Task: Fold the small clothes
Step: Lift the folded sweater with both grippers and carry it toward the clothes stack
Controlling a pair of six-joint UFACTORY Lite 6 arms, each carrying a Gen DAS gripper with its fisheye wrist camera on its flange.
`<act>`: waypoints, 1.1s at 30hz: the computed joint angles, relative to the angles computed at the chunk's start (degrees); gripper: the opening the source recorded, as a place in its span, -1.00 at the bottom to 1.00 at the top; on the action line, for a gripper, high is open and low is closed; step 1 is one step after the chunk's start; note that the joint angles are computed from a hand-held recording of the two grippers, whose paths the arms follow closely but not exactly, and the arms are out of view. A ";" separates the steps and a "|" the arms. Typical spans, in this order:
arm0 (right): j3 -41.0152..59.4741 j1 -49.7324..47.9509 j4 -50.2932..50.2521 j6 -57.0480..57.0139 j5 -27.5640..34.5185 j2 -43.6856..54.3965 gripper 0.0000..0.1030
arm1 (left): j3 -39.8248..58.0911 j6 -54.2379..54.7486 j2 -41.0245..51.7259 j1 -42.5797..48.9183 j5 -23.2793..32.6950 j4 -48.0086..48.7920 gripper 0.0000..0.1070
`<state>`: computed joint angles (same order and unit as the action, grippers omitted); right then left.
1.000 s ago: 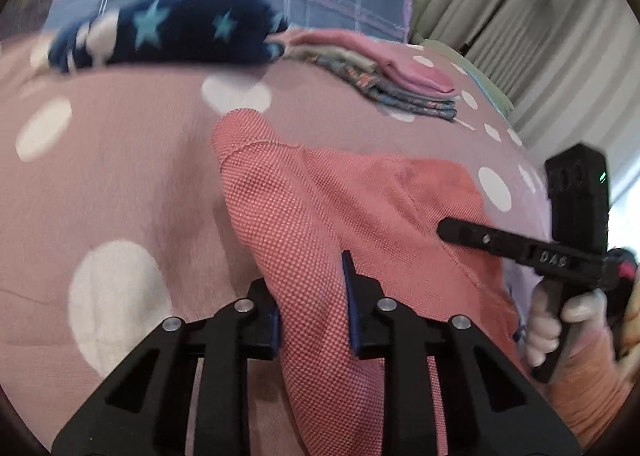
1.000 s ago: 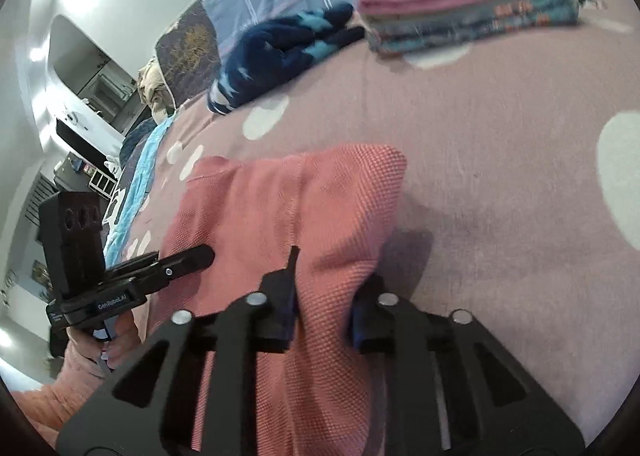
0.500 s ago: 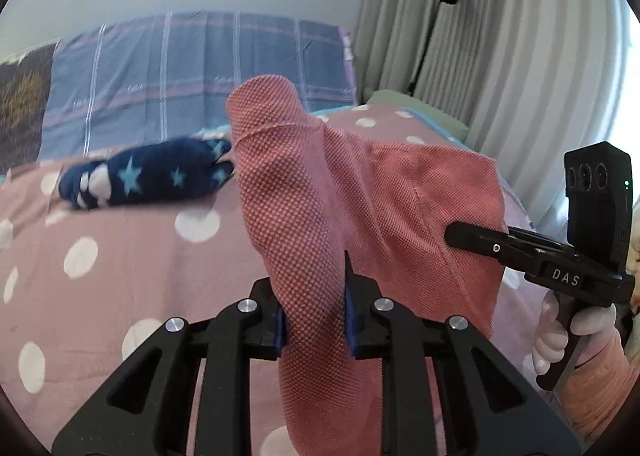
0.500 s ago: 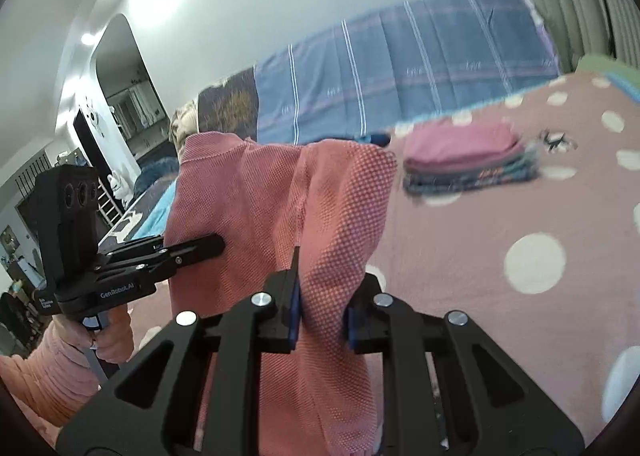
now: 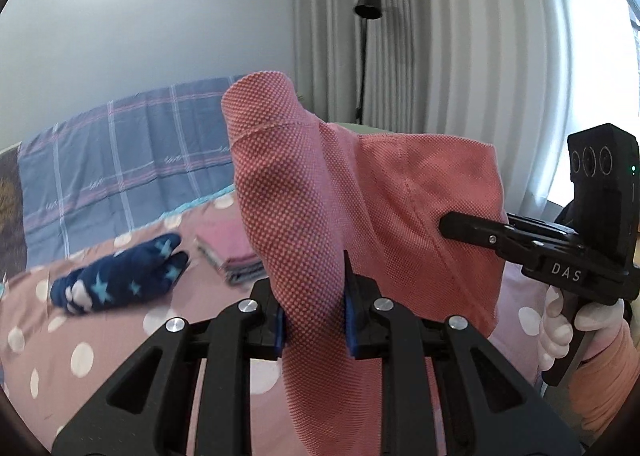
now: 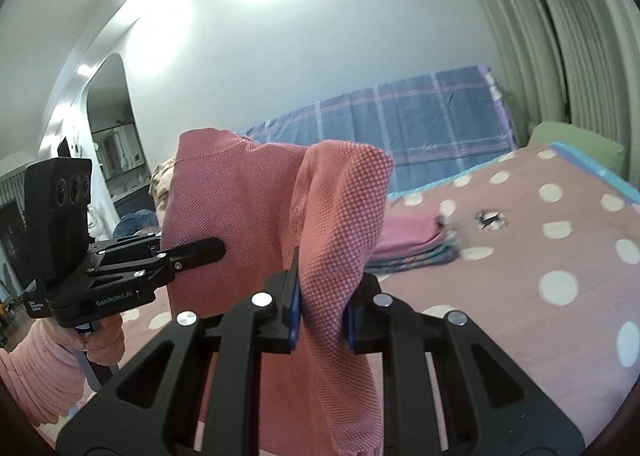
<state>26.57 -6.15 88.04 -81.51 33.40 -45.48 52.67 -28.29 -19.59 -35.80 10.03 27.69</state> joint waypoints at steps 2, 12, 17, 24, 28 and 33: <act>0.34 -5.58 -1.39 -0.03 4.13 -0.39 -0.68 | 2.76 -5.26 2.95 -1.82 0.32 5.18 -0.59; 2.91 -23.37 0.64 -8.23 16.72 5.50 -0.68 | 13.94 -12.66 14.72 -5.93 0.21 14.19 -0.59; 6.26 -25.54 3.92 -13.48 18.42 12.35 -0.68 | 20.45 -7.97 20.71 -5.36 0.50 11.32 -0.58; 16.96 -18.18 10.69 -18.87 12.42 24.12 -0.68 | 34.28 2.95 29.11 -3.15 5.12 3.97 -0.58; 28.19 -11.23 14.96 -21.49 6.45 33.83 -0.68 | 47.51 12.50 36.65 0.07 8.67 -2.10 -0.58; 48.08 -3.97 16.31 -20.15 -1.00 50.08 -0.69 | 69.89 28.65 51.13 6.15 12.19 -15.76 -0.58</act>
